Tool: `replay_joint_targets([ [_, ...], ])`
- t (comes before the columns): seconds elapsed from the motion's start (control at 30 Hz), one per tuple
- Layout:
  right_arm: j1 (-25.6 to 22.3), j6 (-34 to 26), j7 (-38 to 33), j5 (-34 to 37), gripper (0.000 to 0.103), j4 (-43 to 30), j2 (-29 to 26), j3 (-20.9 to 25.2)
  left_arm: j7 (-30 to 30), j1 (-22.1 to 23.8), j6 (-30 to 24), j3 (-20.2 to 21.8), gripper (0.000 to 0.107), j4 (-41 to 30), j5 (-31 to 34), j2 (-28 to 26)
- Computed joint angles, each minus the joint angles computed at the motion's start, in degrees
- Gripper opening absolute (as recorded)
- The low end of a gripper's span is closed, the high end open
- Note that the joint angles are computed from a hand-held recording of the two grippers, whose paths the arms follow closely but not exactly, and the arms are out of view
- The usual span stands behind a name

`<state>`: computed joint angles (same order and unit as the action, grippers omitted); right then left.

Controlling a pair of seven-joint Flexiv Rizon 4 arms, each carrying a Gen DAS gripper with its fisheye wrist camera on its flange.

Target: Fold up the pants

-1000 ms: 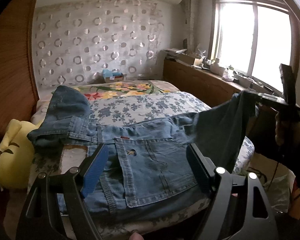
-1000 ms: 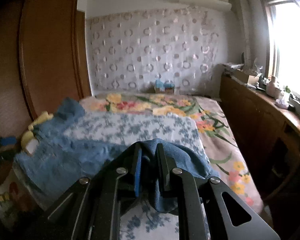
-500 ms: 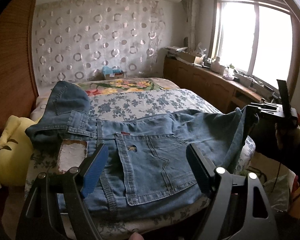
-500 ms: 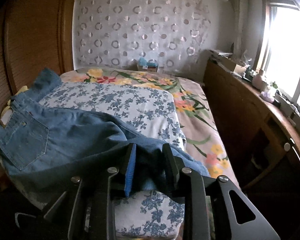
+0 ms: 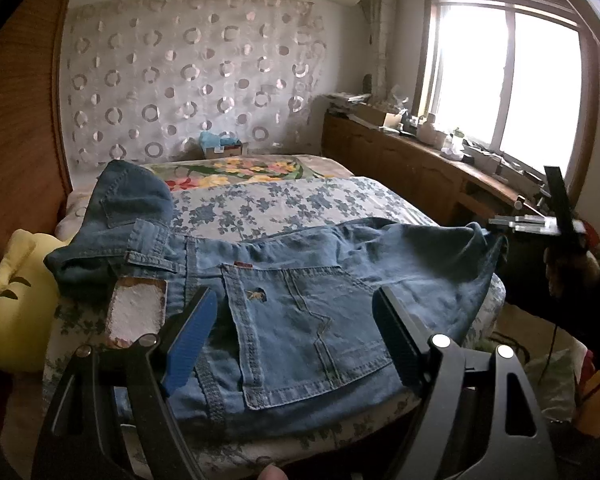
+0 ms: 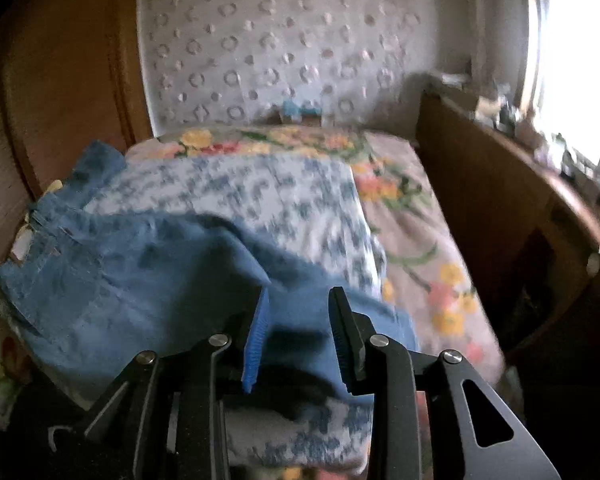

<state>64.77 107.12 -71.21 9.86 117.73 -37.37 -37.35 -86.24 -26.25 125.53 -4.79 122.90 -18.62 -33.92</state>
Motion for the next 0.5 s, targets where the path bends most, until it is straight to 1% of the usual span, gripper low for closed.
replay_joint_targets([
  [0.07, -1.8, -0.2, 0.8, 0.2, 0.032, 0.3, -1.1, 2.0, -0.3, 0.3, 0.0, -0.3, 0.081, 0.0, 0.3, -0.2],
  [0.13, -4.1, 0.4, 1.6, 0.1, 0.032, 0.9, -1.8, 5.2, -0.1, 0.1, -0.3, 0.0, 0.081, -0.2, 0.1, -0.4],
  [0.17, -5.3, 1.2, 2.0, 0.4, 0.032, 1.2, -2.3, 6.9, -0.1, 0.0, -0.4, 0.0, 0.081, -0.1, 0.1, -0.3],
  [0.23, -6.4, 3.3, 2.0, 1.1, 0.032, 1.7, -3.0, 8.6, 0.3, -0.5, -0.9, 0.4, 0.081, -0.2, -0.5, -0.3],
  [0.3, -8.0, 5.6, 1.5, 2.3, 0.033, 2.0, -2.7, 10.6, 0.7, -1.0, -1.2, 0.7, 0.081, -0.4, -1.0, -0.3],
  [0.33, -9.1, 6.4, 1.3, 2.7, 0.035, 2.0, -2.1, 11.9, 0.6, -0.9, -1.2, 0.6, 0.081, -0.4, -0.9, -0.3],
  [0.37, -9.3, 7.2, 0.8, 3.7, 0.038, 1.9, -2.0, 12.1, 0.6, -0.8, -1.1, 0.5, 0.081, -0.4, -0.9, -0.3],
  [0.43, -7.2, 8.8, -0.6, 7.1, 0.043, 2.0, -2.4, 9.7, 0.7, -0.9, -1.2, 0.6, 0.081, -0.6, -0.9, -0.4],
  [0.47, -8.0, 10.3, -1.3, 7.8, 0.047, 1.9, -2.4, 10.5, 0.7, -0.9, -1.2, 0.5, 0.081, -0.7, -0.9, -0.5],
  [0.5, -9.0, 11.3, -1.9, 8.3, 0.050, 2.1, -1.9, 11.8, 0.7, -0.8, -1.3, 0.3, 0.081, -0.9, -0.6, -0.6],
])
